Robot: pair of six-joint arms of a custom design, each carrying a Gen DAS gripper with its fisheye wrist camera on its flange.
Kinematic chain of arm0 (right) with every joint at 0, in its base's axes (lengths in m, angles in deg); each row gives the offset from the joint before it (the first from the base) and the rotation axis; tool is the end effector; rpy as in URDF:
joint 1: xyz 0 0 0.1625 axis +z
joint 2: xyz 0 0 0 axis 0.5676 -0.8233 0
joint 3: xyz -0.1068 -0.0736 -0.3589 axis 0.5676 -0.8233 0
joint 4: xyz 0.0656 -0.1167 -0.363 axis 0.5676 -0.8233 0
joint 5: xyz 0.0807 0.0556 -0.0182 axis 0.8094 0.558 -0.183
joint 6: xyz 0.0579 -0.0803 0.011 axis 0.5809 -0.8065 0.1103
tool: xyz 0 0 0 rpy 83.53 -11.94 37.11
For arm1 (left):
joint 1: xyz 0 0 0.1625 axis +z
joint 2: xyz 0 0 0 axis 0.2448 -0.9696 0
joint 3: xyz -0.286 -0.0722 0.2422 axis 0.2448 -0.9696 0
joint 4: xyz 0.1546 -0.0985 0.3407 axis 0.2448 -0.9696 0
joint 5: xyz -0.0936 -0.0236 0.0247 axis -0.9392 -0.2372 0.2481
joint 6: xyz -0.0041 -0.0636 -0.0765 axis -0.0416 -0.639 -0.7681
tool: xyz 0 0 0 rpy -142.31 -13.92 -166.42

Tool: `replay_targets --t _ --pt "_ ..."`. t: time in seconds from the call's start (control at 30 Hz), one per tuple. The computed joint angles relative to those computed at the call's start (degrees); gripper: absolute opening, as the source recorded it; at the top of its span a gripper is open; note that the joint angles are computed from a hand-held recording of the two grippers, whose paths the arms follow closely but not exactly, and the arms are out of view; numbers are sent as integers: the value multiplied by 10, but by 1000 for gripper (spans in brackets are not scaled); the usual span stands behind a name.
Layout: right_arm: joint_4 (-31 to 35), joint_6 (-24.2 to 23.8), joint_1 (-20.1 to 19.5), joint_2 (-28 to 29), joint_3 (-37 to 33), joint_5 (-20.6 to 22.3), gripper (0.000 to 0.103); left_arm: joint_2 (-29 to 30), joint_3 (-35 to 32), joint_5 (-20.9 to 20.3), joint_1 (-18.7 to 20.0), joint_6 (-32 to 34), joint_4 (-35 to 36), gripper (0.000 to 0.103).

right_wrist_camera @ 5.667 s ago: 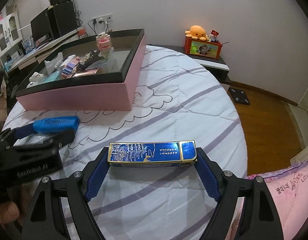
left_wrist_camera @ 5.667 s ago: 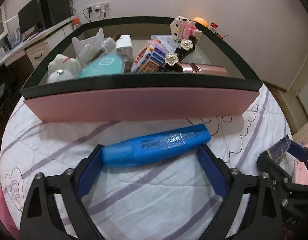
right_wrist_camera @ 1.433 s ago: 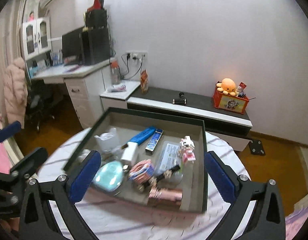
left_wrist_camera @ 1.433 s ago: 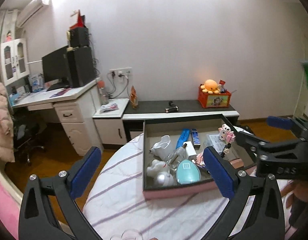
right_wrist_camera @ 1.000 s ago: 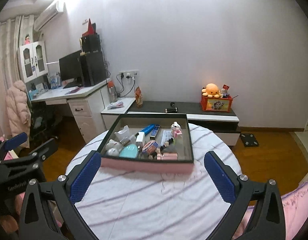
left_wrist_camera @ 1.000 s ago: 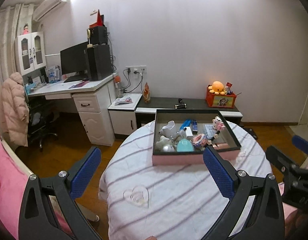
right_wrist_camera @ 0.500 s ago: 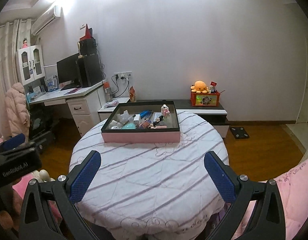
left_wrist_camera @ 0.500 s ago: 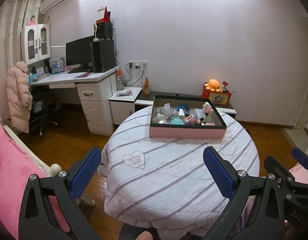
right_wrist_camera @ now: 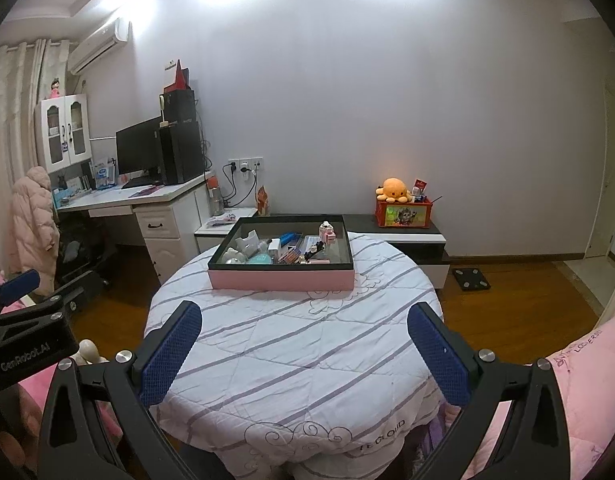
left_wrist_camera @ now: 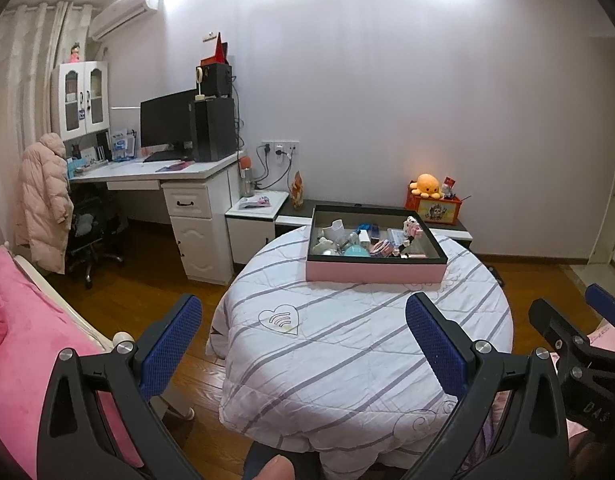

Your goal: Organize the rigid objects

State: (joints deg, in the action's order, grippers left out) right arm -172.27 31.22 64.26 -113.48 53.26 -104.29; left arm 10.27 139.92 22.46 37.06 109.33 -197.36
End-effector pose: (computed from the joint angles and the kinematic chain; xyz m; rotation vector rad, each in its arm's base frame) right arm 0.2086 -0.7032 0.3014 0.6305 -2.1843 1.2488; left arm -0.2692 -0.6857 0.1790 0.3690 2.0025 -1.3121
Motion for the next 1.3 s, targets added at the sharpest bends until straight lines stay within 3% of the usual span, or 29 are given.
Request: replay_targets --t 0.23,0.43,0.7,1.03,1.3 --pt "-19 -3 2 -10 14 1 103 -6 19 0 -5 13 -32 103" --pt "-23 -3 2 -13 18 0 103 -17 30 0 -6 -22 2 103" --pt "-24 -3 2 -15 23 1 103 -15 32 7 -9 -7 -18 103" --pt "-23 -4 5 -21 30 -1 103 -23 44 -12 -7 -16 -21 103" --pt "-20 -5 7 -21 27 1 103 -12 33 2 -7 18 -50 103"
